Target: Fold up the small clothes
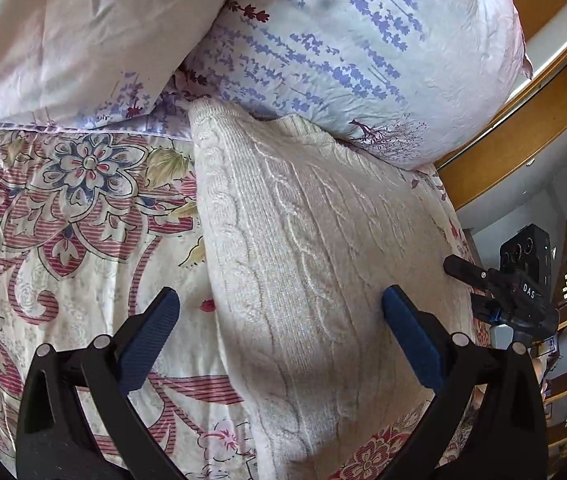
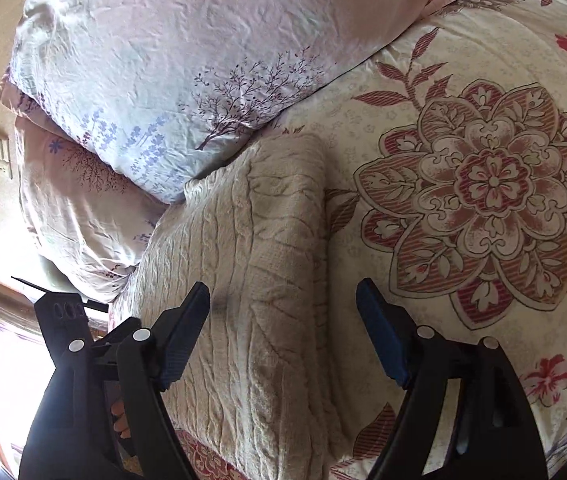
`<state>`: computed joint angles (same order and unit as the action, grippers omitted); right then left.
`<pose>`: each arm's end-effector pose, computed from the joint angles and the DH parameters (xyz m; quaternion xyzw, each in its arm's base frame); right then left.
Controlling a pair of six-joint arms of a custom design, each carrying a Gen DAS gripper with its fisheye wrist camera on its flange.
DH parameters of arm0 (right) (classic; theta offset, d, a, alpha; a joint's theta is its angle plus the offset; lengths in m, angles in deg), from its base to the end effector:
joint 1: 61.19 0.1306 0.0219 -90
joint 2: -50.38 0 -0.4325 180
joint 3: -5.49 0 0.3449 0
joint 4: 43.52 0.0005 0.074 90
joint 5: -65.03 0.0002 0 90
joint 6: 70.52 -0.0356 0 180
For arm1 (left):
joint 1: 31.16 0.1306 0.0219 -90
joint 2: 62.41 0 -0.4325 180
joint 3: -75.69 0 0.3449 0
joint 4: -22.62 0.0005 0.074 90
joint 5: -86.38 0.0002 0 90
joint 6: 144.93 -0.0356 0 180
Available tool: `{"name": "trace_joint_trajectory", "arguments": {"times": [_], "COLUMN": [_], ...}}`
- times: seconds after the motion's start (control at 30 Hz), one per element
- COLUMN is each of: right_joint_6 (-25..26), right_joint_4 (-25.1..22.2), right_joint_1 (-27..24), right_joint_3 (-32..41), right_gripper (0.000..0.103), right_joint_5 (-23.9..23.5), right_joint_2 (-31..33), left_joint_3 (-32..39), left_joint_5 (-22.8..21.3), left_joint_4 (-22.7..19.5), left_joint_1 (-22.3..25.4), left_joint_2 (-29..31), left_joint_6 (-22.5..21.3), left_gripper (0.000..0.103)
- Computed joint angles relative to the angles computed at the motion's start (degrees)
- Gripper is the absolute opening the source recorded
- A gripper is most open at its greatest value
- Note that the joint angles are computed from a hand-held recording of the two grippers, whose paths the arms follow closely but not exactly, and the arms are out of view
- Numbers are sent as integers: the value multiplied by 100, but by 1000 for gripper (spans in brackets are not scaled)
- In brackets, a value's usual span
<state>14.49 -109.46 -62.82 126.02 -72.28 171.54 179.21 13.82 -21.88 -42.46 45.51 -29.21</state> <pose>0.6299 0.0078 0.4068 -0.0295 0.9001 0.3982 0.1744 0.5564 -0.1226 0.4342 -0.0634 0.9249 -0.2448 0.2840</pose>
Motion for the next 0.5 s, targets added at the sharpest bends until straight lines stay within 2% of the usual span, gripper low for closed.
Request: {"name": "trace_joint_trajectory", "arguments": {"times": [0.07, 0.1, 0.17, 0.27, 0.33, 0.5], "right_joint_6": [67, 132, 145, 130, 124, 125], "right_joint_4": [-119, -245, -112, -55, -72, 41], "right_joint_1": [11, 3, 24, 7, -15, -28], "right_joint_3": [38, 86, -4, -62, -83, -173], "right_gripper": [71, 64, 63, 60, 53, 50], "right_joint_5": [-263, -395, -403, -567, -737, -986], "right_joint_2": [65, 122, 93, 94, 122, 109], "left_joint_3": [91, 111, 236, 390, 470, 505], "left_joint_5": [14, -9, 48, 318, 279, 343], "left_joint_4": [-41, -7, -26, -1, -19, 77], "left_joint_1": [-12, -27, -41, -59, -88, -76], "left_joint_2": [87, 107, 202, 343, 393, 433], "left_joint_6": [30, 32, 22, 135, 222, 393], "left_gripper": [101, 101, 98, 89, 89, 84]}}
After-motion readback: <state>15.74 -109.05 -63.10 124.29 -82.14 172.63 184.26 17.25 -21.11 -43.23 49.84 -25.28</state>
